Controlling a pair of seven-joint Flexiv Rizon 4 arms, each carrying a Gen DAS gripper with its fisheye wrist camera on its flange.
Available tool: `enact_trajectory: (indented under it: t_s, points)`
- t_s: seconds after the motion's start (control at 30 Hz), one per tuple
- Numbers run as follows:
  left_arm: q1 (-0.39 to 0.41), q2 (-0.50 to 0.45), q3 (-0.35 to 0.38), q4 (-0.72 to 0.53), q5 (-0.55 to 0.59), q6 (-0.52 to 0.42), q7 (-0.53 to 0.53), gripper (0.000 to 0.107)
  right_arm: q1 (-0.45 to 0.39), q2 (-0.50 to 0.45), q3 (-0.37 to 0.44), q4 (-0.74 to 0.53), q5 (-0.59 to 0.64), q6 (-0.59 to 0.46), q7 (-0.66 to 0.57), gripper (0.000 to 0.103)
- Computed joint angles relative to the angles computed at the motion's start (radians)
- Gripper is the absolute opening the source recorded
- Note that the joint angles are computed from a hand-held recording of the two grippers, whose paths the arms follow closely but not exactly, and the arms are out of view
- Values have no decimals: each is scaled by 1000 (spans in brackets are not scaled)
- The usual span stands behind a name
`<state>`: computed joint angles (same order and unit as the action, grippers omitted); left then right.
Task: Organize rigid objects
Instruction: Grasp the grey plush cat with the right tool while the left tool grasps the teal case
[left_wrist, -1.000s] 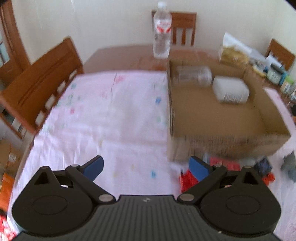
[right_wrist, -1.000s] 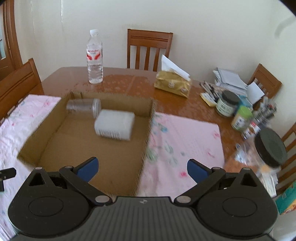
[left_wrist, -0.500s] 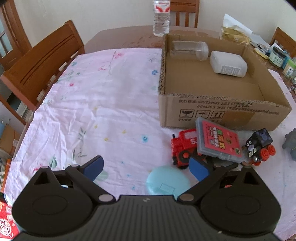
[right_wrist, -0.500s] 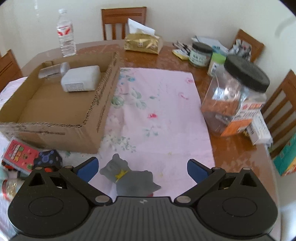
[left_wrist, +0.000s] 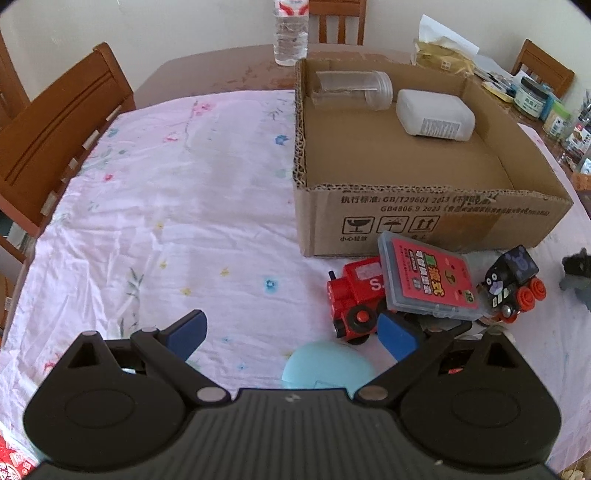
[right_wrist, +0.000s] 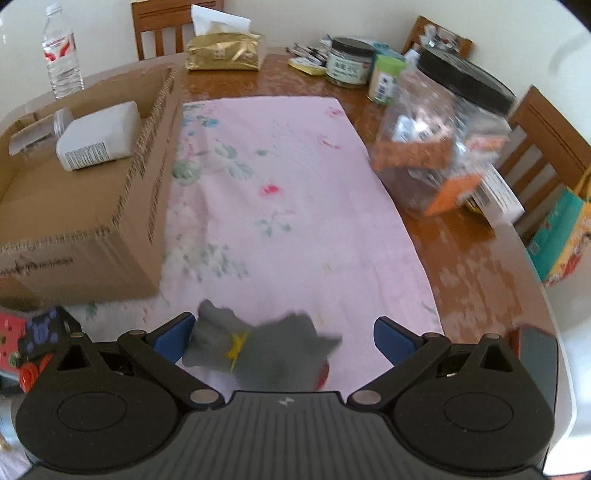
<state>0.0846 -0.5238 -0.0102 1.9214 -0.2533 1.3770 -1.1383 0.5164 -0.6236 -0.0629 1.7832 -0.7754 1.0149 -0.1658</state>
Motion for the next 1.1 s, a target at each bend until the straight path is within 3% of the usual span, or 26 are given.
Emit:
enact_trajectory:
  t_s: [0.3, 0.6, 0.8, 0.93, 1.1]
  points:
    - [44, -5, -60, 18, -54, -6, 63, 98, -10, 38, 14, 111, 13, 78, 57, 103]
    - [2, -29, -3, 27, -48, 16, -11, 99, 4, 38, -9, 126, -31, 103, 94, 103]
    - [17, -11, -8, 59, -47, 15, -41, 99, 0, 43, -9, 134, -48, 110, 101, 103]
    - [-20, 8, 57, 78, 10, 3, -74, 99, 1, 42, -16, 139, -66, 122, 107, 103]
    - [21, 30, 32, 135, 15, 65, -60, 100, 8, 45, -35, 154, -111, 148, 137, 103]
